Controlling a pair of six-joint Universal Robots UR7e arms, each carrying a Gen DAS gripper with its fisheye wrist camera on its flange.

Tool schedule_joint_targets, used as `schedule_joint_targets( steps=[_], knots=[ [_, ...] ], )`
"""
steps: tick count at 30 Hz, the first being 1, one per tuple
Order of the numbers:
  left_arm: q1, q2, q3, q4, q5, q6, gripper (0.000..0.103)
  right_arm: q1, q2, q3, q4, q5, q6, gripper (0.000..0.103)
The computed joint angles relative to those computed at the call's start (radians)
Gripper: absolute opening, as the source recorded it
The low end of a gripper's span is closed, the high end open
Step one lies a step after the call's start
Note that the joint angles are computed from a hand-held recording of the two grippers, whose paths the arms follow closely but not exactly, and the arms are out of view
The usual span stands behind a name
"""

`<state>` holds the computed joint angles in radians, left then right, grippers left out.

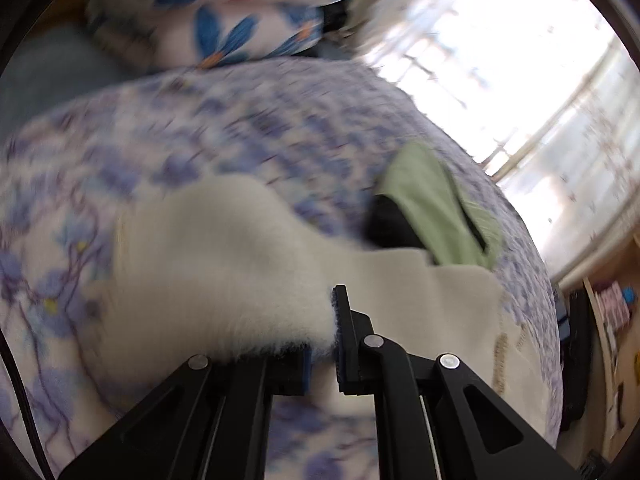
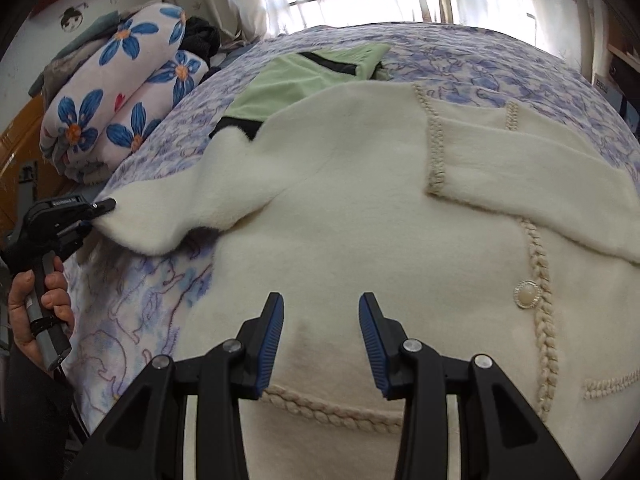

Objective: Fold large clothes
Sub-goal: 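Grasp the other sleeve cuff with the left tool and lift it, then fold the held sleeve across the cardigan front with the left tool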

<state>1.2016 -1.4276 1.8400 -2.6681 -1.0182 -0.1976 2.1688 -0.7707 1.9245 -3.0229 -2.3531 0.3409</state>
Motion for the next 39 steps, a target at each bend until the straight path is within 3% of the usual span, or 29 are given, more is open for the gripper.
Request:
schedule_joint_targets(
  steps=[8, 14, 18, 20, 21, 22, 26, 32, 34, 39],
  knots=[
    [-0.256, 0.075, 0.031, -0.007, 0.012, 0.103, 0.007, -0.012, -0.123, 0.129, -0.145, -0.014, 0.005, 0.039],
    [-0.331, 0.208, 0.059, 0.040, -0.024, 0.064, 0.010, -0.050, -0.233, 0.240, -0.185, -0.045, 0.038, 0.039],
    [-0.335, 0.287, 0.071, 0.097, -0.041, 0.033, 0.019, -0.085, -0.298, 0.306, -0.193, -0.053, 0.056, 0.039],
    [-0.340, 0.307, 0.085, 0.116, -0.013, 0.011, 0.032, -0.105, -0.326, 0.330, -0.188, -0.033, 0.066, 0.039],
    [-0.339, 0.309, 0.091, 0.125, -0.013, 0.000, 0.045, -0.114, -0.335, 0.339, -0.189, -0.021, 0.066, 0.039],
    [-0.337, 0.306, 0.101, 0.125, -0.021, -0.013, 0.054, -0.122, -0.343, 0.345, -0.189, -0.006, 0.063, 0.039],
    [-0.332, 0.261, 0.126, 0.154, -0.056, -0.046, 0.058, -0.127, -0.342, 0.345, -0.196, 0.024, 0.034, 0.039],
    [-0.354, 0.156, 0.164, 0.206, -0.046, -0.060, 0.066, -0.104, -0.303, 0.293, -0.191, 0.056, -0.030, 0.039],
    [-0.373, 0.109, 0.191, 0.211, -0.012, -0.064, 0.072, -0.091, -0.286, 0.270, -0.181, 0.058, -0.052, 0.039],
    [-0.419, 0.011, 0.245, 0.251, 0.127, -0.094, 0.074, -0.057, -0.239, 0.195, -0.130, 0.047, -0.126, 0.039]
  ],
)
